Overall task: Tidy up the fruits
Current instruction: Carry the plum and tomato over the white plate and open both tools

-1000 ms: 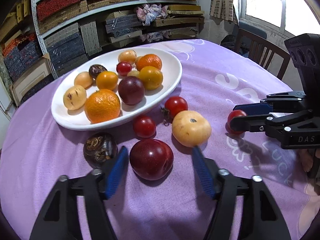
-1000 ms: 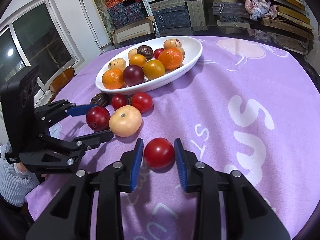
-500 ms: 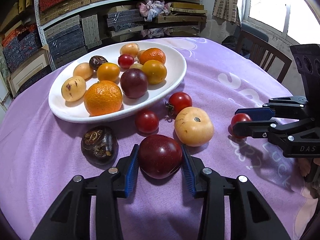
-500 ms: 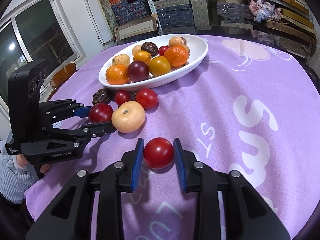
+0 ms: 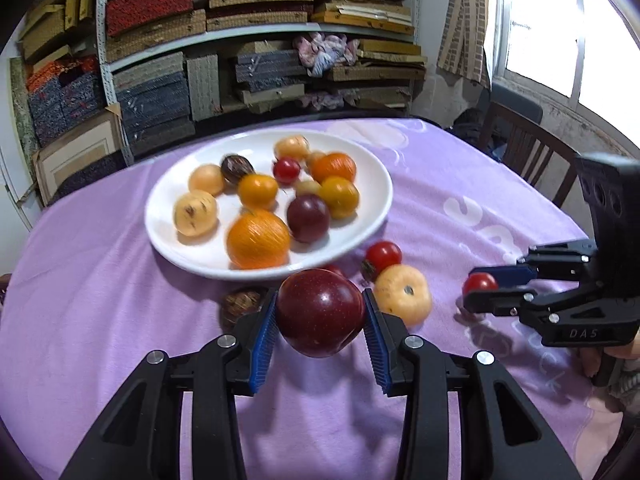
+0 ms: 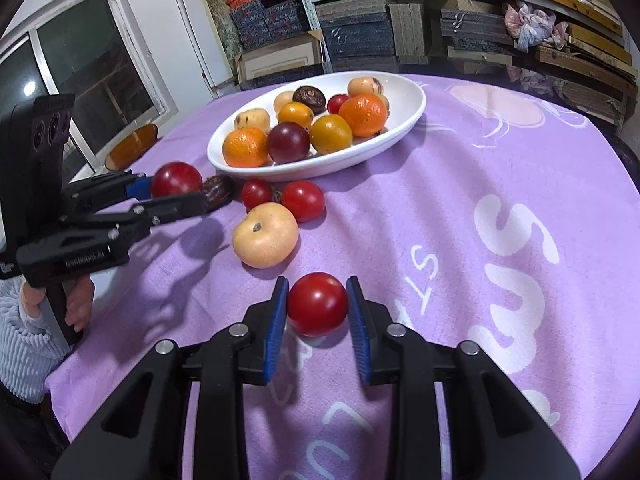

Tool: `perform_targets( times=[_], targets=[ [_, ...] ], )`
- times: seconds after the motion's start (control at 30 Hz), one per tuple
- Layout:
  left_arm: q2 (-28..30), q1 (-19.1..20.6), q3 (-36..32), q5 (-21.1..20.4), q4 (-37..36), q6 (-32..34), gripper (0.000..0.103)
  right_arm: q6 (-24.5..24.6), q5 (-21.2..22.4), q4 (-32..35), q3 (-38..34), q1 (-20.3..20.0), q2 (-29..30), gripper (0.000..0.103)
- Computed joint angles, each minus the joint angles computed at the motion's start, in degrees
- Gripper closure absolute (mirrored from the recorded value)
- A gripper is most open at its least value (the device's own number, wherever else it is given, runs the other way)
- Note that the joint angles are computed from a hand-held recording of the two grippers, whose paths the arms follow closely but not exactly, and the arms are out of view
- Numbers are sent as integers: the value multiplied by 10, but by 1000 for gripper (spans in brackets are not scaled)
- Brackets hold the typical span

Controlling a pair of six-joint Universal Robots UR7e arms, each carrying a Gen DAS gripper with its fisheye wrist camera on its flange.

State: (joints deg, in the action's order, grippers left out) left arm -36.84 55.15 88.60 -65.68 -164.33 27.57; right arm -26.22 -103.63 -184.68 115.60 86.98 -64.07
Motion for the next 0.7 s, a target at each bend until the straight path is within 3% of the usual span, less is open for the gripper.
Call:
perform_targets(
  times=[0.17, 0.4, 0.7],
  targets=[
    [15, -3, -52, 29, 14, 5, 62, -10, -5, 18, -29, 17, 0, 74],
    [72, -1, -181, 48, 64, -9, 62, -29, -29, 46, -132, 60, 28, 74],
    [155, 10, -325, 61, 129, -19, 62, -23, -22, 108, -258, 64, 93, 74]
  ],
)
